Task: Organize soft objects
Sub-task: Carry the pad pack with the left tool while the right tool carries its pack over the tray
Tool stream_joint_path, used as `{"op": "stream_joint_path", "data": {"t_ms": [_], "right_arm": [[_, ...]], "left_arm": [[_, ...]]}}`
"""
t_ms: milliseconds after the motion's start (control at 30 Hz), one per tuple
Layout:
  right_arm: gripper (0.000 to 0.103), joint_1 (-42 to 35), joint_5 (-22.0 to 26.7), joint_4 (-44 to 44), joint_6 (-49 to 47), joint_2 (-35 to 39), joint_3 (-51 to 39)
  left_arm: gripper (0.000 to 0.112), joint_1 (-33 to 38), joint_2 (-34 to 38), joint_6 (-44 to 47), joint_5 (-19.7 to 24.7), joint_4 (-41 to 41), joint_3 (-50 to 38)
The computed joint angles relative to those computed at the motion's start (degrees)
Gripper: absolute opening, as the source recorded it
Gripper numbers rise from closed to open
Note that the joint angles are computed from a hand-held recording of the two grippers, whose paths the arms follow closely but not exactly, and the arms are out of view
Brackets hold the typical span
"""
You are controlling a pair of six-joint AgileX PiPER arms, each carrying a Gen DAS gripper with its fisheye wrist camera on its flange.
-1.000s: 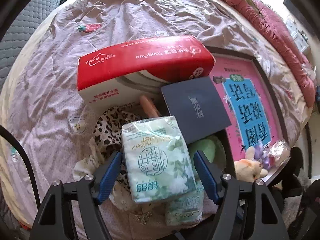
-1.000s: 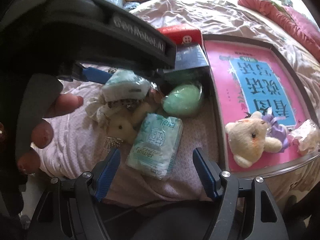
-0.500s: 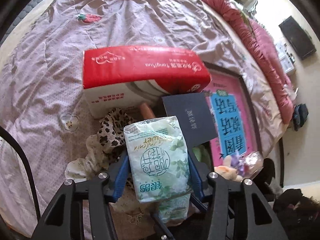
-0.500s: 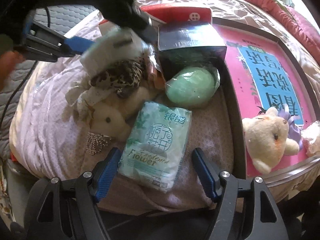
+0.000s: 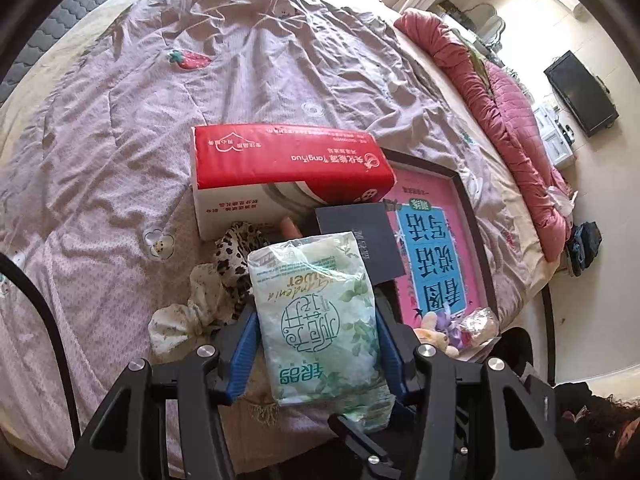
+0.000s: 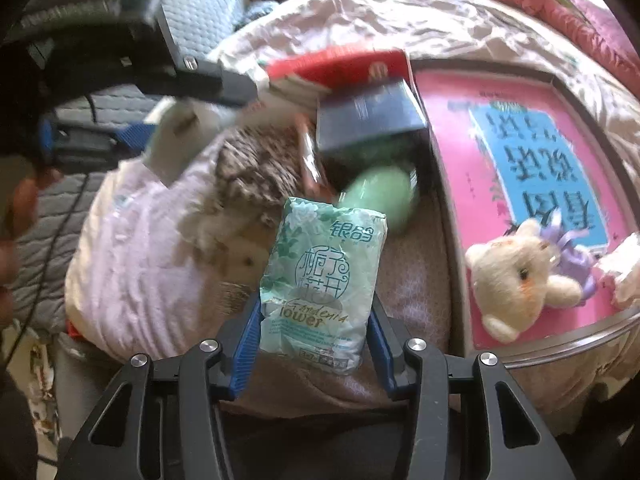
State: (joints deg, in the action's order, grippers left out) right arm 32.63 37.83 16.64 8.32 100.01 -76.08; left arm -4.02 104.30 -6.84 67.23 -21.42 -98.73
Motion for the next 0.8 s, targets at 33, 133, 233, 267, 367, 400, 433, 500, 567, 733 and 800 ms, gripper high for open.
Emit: {"op": "stream_joint_path", "data": {"t_ms": [33,133,233,267,367,400,433,500,567,733,800], "right_arm": [[0.05,-0.33,0.26,0.54,-0.39,-0.17,-0.38],[0.05,-1.03,-0.06,-0.63,-0.06,-2.08,-0.19],[0.05,-2.03,-0.29,-2.65,0.74,-4.27,0.02],[0.05,-2.99,-0.18,-2.87,0.22,-5.5,0.6],[0.05,-5.53,0.47,-4.11,-0.98,-7.98,0.65],[0.05,-6.09,0.45,-3.74,-1.37,-8.37,0.81],[0.05,-6.83,0.52,-3.14,-1.91,-8.72,0.91],[0.05,-8.72,1.07,-3.0,-2.97,-9.56,1.14],[0.05,-10.04,0.9,-3.18,-3.1,-10.51,2.08],[0.05,-15.12,2.0,-1.13,-6.21,-13.36,2.83],[0.05,-17.65,3.05,0.46,-8.05,-14.2,2.57]], "left_arm": [[0.054,0.08,-0.45,-0.06,-0.05,-0.06,0.35],[0.054,-0.2,-2.16,-0.65,-0.31,0.86,1.2],[0.054,-1.06,-3.76,-1.18,-0.31,1.94,1.58],[0.054,-1.57,-4.13,-1.63,-0.39,2.6,1.47],[0.054,-3.15,-5.64,-2.48,-0.77,3.84,1.84],[0.054,-3.64,-5.86,-2.73,-0.78,4.11,1.82],[0.054,-4.33,-6.17,-3.13,-0.88,4.52,1.84],[0.054,-5.63,-6.79,-3.89,-1.02,5.06,1.95],[0.054,-6.89,-7.08,-4.43,-1.04,5.27,1.77],[0.054,-11.35,-6.99,-6.57,-0.74,7.7,-0.51],[0.054,-13.39,-6.68,-7.54,-0.42,9.03,-1.92]]}}
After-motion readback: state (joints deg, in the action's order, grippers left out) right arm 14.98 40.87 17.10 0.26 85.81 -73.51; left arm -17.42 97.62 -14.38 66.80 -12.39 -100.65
